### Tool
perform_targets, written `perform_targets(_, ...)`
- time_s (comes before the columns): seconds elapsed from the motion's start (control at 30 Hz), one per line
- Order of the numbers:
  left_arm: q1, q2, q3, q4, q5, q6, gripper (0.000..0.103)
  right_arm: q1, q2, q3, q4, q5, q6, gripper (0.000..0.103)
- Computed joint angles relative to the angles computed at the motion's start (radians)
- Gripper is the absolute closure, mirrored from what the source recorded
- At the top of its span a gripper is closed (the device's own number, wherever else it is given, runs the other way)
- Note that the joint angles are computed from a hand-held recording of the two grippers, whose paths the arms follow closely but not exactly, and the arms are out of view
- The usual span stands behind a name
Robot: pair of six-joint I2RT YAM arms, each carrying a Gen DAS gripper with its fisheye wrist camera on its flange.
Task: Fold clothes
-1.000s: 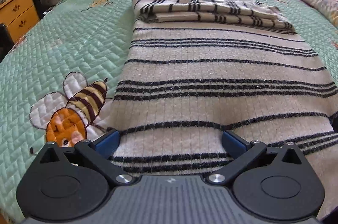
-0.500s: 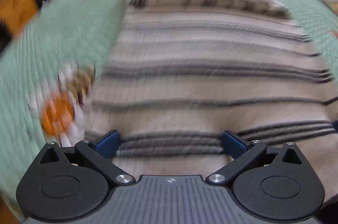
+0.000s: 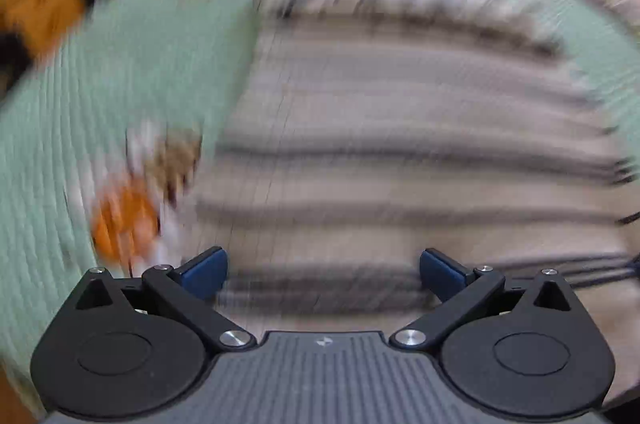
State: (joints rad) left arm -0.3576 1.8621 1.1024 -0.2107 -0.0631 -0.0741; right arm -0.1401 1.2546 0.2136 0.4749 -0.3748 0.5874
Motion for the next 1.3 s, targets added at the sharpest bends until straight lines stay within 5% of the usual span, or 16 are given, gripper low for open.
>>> perform_targets(0.17,-0.018,-0.039,0.018,-0.052,-0.013,0.006,0.002,-0.019,0.018,-0.005,0.029,-0.025,0.013,0.001)
perform_targets(0.33,-0.031,-0.151,-0.077,0.096,-0.023,0.042,0.001,-0.010,0.018,-0.006,0.029,-0.012,0.013,0.000)
perform_targets(0.47,-0.011,0.017,0.043,-0.047,-0.045,-0.003,0.000,-0.005,0.017,-0.003,0.024,-0.005,0.013,0.000)
perform_targets(0.53,0.006,-0.010,-0.024,0.030,-0.015,-0.009,0.000,-0.010,0.018,-0.005,0.028,-0.015,0.013,0.000)
perform_targets(0.8,0.000,-0.064,-0.016,-0.058,-0.051,-0.013,0.001,-0.012,0.025,-0.013,0.047,-0.015,0.007,0.000)
perform_targets(1.0,-0.047,-0.188,-0.131,0.119,-0.088,0.074,0.001,-0.015,0.031,-0.011,0.051,-0.020,0.015,0.000)
perform_targets(1.17,-0.023,-0.023,-0.009,-0.032,-0.056,0.033,0.000,0.013,0.023,-0.011,0.043,0.017,0.007,0.000)
perform_targets(1.3,-0.008,-0.092,-0.068,0.021,-0.018,0.020,0.002,0.002,0.021,-0.010,0.039,0.001,0.009,0.000)
